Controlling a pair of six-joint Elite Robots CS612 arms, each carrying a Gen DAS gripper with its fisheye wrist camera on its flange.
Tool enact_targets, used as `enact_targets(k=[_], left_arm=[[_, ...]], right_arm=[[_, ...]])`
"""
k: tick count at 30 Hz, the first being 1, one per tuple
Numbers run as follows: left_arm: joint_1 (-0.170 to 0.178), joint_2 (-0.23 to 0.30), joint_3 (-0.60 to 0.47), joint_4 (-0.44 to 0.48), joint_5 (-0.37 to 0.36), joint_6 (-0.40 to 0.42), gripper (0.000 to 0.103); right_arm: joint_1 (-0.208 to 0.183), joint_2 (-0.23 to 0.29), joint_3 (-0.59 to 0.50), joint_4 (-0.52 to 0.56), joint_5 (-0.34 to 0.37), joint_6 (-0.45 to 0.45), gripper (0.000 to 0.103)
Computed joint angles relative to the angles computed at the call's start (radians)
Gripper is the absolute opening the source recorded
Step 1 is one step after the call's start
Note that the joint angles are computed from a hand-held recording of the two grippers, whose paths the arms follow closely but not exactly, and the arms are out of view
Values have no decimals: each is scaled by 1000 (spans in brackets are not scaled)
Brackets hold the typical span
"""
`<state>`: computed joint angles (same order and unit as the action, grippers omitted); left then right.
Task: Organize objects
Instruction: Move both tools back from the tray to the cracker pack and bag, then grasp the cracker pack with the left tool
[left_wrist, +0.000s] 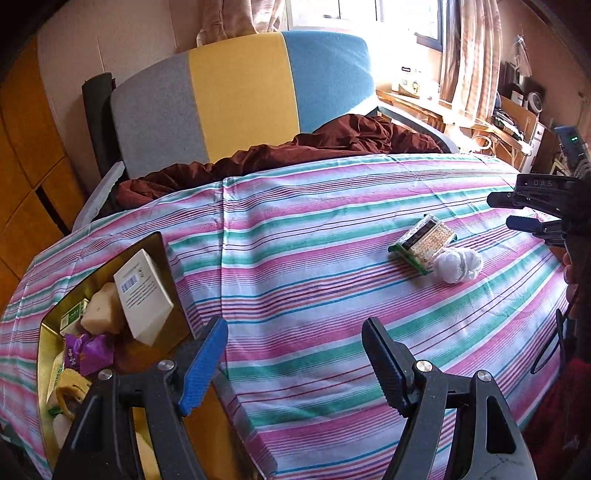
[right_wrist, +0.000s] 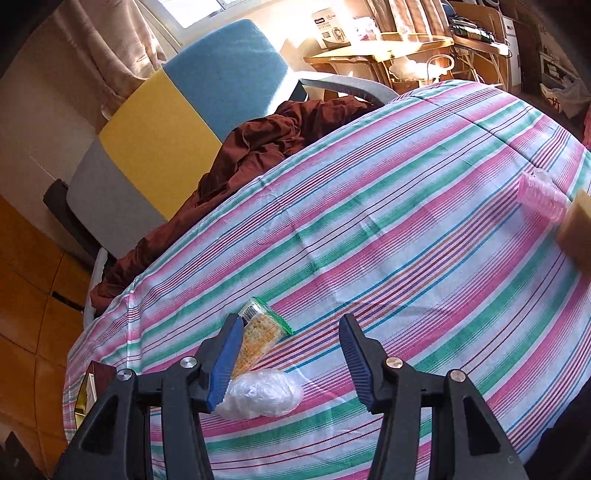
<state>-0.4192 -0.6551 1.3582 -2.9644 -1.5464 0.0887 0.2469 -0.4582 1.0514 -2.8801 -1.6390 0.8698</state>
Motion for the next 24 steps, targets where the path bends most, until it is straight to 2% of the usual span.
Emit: enact_targets(k=[7, 12, 16, 18, 24], left_arm=[[-22, 50, -100, 31, -51, 63, 76], [-37, 99, -198, 104, -84, 98, 76], [-59, 151, -278, 109, -45, 208, 76], [-67, 179, -333, 156, -39, 248, 75], [-81, 243, -457, 302, -121, 387, 76]], right_arm=[[-12, -2, 18, -31, 32, 58, 55], [-20, -1, 26, -42, 67, 93, 55], [-23, 1, 27, -51, 93, 102, 55], [-24, 1, 29, -59, 97, 108, 55], [-29, 3, 32, -65, 118, 114, 55]])
